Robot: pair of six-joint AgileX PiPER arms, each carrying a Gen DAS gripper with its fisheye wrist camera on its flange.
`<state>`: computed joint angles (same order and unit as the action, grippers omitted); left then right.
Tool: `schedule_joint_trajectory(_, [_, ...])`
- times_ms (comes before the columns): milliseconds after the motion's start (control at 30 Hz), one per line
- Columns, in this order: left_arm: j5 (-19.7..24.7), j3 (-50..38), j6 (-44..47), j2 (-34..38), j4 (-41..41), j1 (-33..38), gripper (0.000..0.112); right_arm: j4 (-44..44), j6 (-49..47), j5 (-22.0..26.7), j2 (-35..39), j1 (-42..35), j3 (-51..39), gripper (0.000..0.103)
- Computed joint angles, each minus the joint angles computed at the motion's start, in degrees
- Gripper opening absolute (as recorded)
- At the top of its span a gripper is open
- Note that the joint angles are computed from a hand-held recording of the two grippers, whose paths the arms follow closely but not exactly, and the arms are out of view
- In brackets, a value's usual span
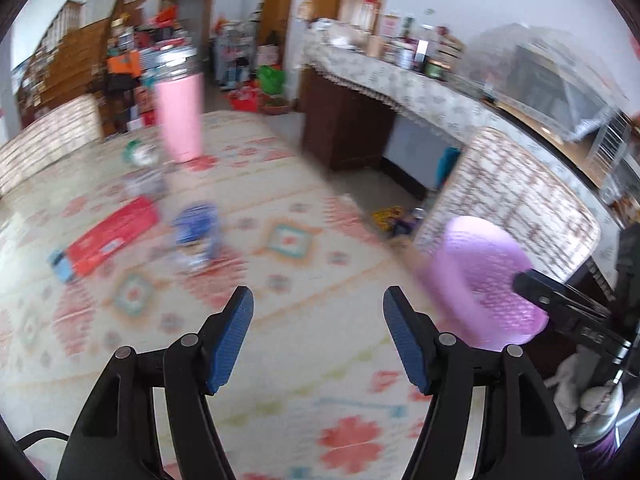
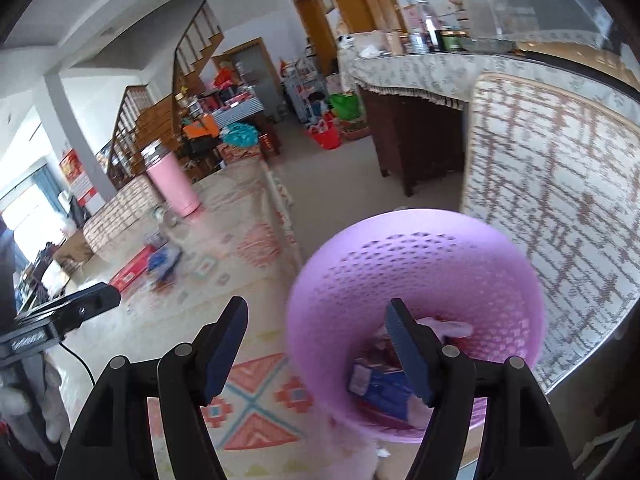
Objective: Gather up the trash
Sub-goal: 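Move both open grippers back toward the trash on the table, then grasp the long red box with the left gripper while the right grasps the blue tissue pack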
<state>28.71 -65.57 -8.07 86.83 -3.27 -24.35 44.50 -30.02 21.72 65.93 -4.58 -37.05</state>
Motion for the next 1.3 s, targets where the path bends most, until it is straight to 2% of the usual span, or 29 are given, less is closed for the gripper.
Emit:
schedule_joint_trajectory(133, [0.8, 2.4, 8.2, -1.6, -6.4, 9.8, 0.067, -10.6, 13.5, -3.5, 2.2, 9.2, -1.6, 0.076])
schedule_joint_trajectory(300, [3.2, -0.1, 15.8, 0.6, -8.6, 19.8, 0.067, -25.8, 32.2, -6.4, 7.2, 19.6, -5.5, 0.077])
schedule_joint_trajectory(400, [5.6, -4.3, 19.0, 4.2, -8.5, 24.0, 0.067, -28.1, 35.9, -7.1, 11.3, 23.5, -8.8, 0.078])
schedule_joint_trajectory(500, [7.7, -9.4, 21.3, 8.7, -9.0, 26.8, 0.067, -26.0, 34.6, -6.6, 18.2, 26.2, -14.9, 0.08])
schedule_joint_trajectory(700, [12.6, -23.0, 21.2, 19.8, -4.8, 27.3, 0.067, -20.3, 30.2, 0.3, 35.3, 28.7, -34.2, 0.08])
schedule_joint_trajectory(800, [15.9, -30.3, 23.0, 25.3, -4.8, 27.3, 0.067, -22.0, 32.4, 4.9, 44.0, 30.1, -45.7, 0.08])
schedule_joint_trajectory(900, [18.6, -36.1, 24.8, 29.7, -5.0, 27.4, 0.067, -27.3, 37.7, 8.7, 51.2, 31.4, -56.5, 0.081])
schedule_joint_trajectory(1100, [22.4, -43.8, 27.5, 35.9, -2.9, 26.7, 0.067, -35.3, 45.4, 15.4, 61.3, 32.8, -73.2, 0.081])
schedule_joint_trajectory(1300, [23.7, -47.2, 28.5, 39.1, -2.3, 26.3, 0.067, -39.2, 48.6, 19.2, 66.4, 33.3, -81.3, 0.081])
